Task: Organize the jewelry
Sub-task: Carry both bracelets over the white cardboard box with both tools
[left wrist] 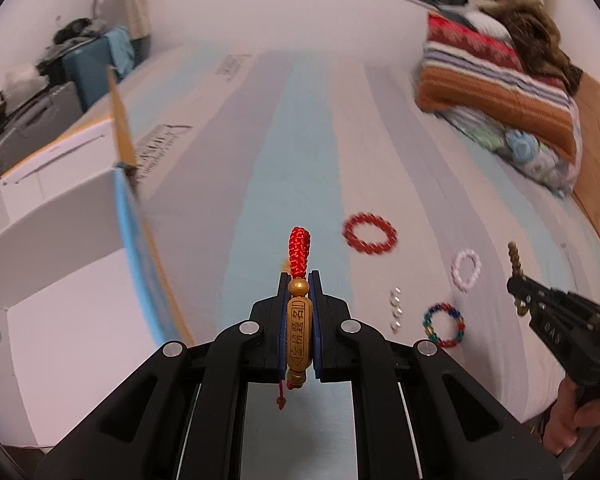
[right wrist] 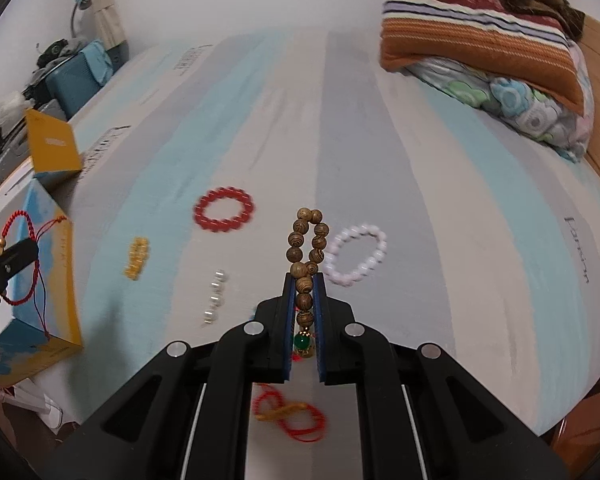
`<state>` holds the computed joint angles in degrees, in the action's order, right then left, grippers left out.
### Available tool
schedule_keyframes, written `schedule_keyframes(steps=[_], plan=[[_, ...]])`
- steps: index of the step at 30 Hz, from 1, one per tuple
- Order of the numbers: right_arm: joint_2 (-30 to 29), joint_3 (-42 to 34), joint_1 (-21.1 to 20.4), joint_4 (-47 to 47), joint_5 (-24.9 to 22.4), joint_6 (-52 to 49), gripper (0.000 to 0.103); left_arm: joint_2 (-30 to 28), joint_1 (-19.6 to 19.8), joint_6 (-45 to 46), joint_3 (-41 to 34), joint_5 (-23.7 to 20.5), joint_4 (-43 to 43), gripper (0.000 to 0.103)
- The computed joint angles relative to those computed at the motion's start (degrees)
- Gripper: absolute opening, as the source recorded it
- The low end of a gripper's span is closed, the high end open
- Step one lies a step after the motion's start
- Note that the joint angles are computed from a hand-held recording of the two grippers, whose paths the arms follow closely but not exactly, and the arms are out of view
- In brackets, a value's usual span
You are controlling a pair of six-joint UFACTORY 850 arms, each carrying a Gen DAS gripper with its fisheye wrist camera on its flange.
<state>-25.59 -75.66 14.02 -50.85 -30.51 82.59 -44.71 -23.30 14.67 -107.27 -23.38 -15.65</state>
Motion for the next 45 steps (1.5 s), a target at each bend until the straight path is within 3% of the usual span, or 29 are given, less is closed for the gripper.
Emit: schedule_keyframes(steps=[19, 36, 45], plan=[[-10.18, -19.87, 7.59, 8.21, -1.99, -15.15, 0.008, 6.49, 7.46, -10.93, 5.14, 1.77, 9.84, 0.008], [-26.41, -46.93, 14.36, 19.82, -8.16, -33.72, 0.007, 8.48, 16.46, -16.21, 8.39, 0.19, 14.41, 0.008], [-38.91, -66.26, 16.07, 28.70, -15.24, -43.99, 0.007, 7.67, 19.31, -17.95, 8.82, -1.95, 16.39, 0.008]])
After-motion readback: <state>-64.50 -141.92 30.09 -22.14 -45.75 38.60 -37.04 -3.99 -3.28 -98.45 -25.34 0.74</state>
